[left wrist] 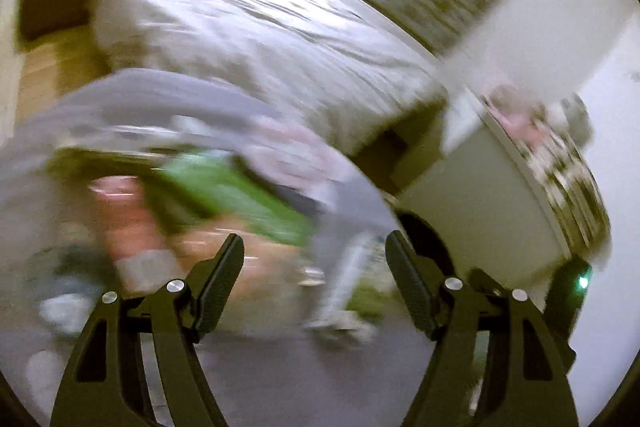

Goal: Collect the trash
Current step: 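Grasp the red juice carton with the left tool while the right tool grasps the milk carton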

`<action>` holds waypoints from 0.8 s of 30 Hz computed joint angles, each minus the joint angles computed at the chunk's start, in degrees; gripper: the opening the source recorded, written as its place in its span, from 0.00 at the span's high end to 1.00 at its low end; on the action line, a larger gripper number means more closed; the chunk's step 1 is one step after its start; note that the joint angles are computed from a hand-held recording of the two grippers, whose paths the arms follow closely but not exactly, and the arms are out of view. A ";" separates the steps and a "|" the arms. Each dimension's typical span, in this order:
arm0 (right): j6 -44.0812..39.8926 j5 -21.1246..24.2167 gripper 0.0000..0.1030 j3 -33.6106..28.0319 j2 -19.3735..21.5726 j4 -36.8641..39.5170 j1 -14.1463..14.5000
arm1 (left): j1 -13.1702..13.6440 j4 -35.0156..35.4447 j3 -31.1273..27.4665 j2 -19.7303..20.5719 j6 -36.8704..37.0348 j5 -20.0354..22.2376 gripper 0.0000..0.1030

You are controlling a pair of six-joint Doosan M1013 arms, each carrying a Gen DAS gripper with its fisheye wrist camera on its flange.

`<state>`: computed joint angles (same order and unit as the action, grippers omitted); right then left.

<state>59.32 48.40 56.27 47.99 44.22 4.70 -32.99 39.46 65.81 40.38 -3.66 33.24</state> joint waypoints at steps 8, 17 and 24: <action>4.05 8.21 0.18 -3.93 2.42 -5.11 3.24 | 2.48 -4.16 7.44 -2.57 -4.52 0.73 0.31; 11.33 14.69 0.17 -11.75 6.66 -14.80 7.07 | 4.05 -13.39 4.68 -0.22 5.84 1.59 0.31; 11.49 12.42 0.16 -12.25 7.13 -20.89 8.94 | 4.51 -14.77 4.30 0.52 7.86 3.41 0.46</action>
<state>70.81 60.82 44.03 55.12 23.33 13.64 -28.48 24.69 70.11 40.89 4.21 36.65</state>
